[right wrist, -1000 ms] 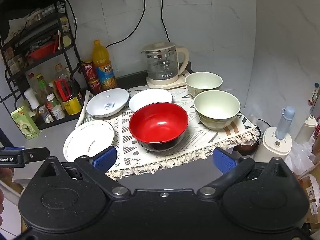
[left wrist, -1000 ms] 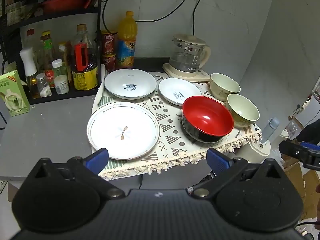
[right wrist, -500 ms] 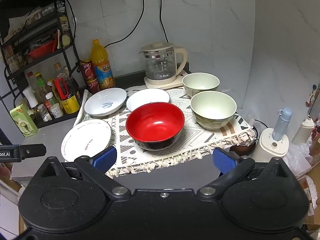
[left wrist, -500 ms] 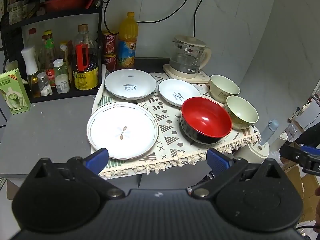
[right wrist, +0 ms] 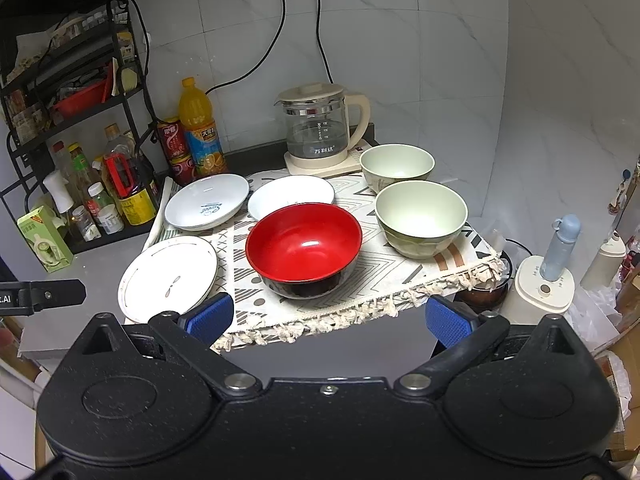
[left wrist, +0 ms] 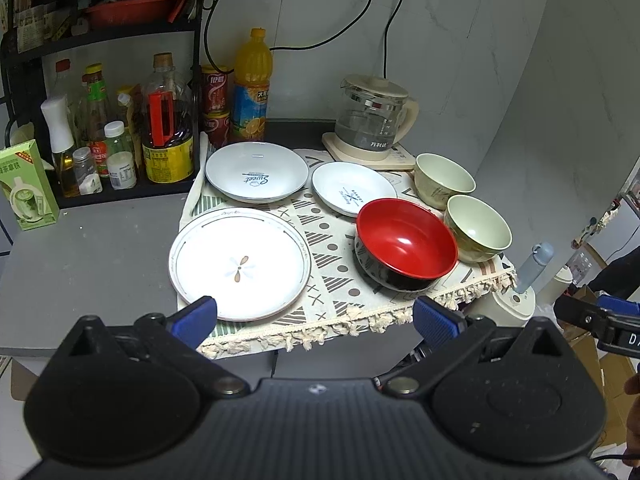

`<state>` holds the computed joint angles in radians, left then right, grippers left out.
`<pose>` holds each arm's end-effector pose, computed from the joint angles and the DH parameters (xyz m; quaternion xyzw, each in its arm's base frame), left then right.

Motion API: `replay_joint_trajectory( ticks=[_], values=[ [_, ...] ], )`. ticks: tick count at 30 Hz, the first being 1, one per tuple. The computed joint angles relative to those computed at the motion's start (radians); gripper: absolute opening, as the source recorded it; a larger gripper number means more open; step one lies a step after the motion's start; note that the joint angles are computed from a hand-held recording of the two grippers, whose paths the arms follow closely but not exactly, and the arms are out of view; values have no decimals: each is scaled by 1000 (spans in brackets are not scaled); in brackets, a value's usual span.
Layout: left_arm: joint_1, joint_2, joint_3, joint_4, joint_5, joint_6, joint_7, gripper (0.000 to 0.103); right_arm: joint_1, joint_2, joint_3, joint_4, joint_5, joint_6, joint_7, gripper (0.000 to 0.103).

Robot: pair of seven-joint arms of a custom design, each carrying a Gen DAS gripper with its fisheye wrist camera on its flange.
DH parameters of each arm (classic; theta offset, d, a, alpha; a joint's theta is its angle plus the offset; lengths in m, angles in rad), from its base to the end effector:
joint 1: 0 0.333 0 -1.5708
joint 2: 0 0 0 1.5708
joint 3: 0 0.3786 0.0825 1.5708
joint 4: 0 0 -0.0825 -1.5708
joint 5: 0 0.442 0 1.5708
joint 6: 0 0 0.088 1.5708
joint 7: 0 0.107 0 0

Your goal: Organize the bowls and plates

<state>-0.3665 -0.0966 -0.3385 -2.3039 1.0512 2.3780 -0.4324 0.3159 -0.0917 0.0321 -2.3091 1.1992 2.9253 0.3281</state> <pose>0.4298 -0.3569 0.4323 -0.8030 0.4463 -0.2652 0.2928 0.5484 0.1368 0.4612 -0.7795 0.4669 -0.1700 0.3814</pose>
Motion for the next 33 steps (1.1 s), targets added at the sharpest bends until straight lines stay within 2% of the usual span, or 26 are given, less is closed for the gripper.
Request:
replay_joint_trajectory(
  ticks=[17,33],
  values=[
    [0,-13,-4,-8,-1,-2,-8,103,2,-6,-2,0,21,1,-36,103],
    [-9,-21,-13,-9,-13,-22,-5,103,4,-27,-10,-23,-9,-4,-4,103]
  ],
)
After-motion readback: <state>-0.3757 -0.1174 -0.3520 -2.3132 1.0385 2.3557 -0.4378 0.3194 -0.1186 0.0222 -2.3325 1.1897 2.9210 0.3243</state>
